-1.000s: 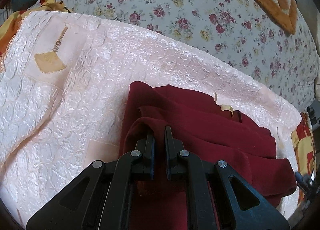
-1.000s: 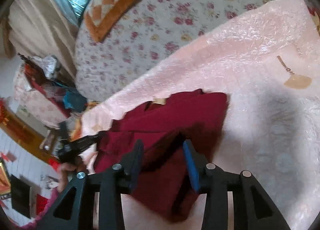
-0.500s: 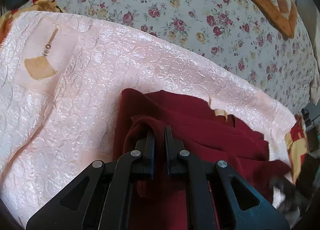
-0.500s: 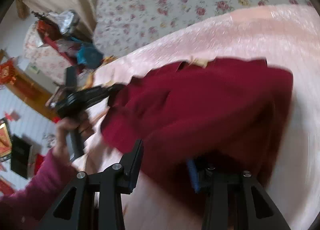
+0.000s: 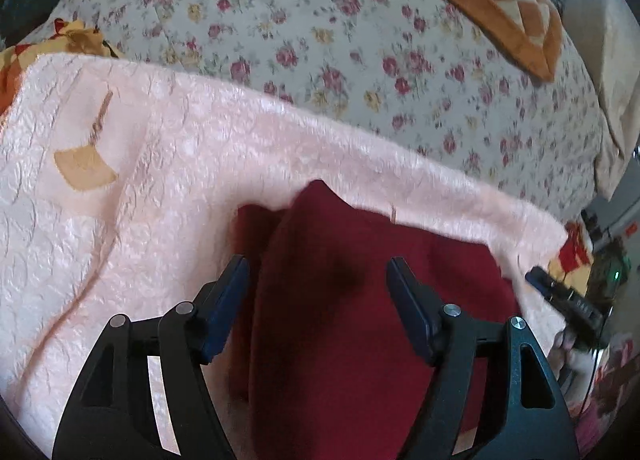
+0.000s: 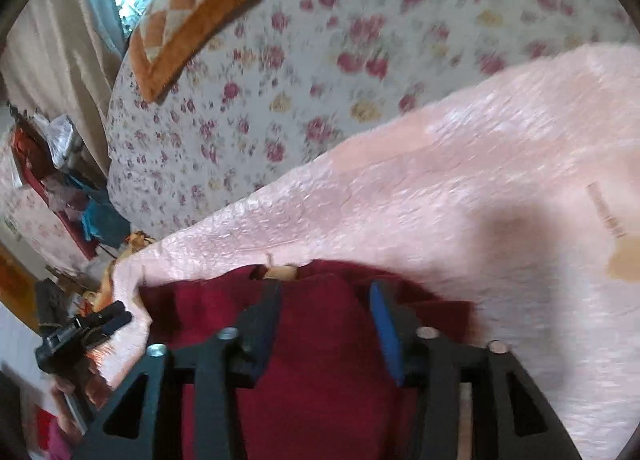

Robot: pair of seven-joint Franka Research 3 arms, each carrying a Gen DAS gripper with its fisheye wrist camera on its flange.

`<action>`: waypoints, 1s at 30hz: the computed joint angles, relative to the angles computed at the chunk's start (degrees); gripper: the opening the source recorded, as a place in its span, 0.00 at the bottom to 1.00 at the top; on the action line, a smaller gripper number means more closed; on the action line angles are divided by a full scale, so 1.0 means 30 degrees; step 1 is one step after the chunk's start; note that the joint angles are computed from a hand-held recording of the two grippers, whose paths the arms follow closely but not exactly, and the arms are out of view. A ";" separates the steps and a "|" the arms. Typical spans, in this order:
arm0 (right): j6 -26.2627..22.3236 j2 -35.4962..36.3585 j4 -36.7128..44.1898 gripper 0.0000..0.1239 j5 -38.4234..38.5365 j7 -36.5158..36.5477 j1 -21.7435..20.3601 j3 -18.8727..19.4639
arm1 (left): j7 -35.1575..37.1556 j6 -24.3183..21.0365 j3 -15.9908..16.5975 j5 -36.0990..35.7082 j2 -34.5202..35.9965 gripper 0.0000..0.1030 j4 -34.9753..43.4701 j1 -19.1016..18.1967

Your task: Fold small clothes

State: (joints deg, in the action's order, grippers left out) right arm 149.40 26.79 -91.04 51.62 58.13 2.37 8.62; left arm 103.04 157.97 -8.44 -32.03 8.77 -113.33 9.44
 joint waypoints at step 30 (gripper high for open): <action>-0.0822 -0.2701 -0.3126 0.33 -0.5329 0.0374 0.0532 -0.0416 | 0.3234 -0.0741 0.1778 -0.2651 -0.4294 0.69 -0.5850 -0.1765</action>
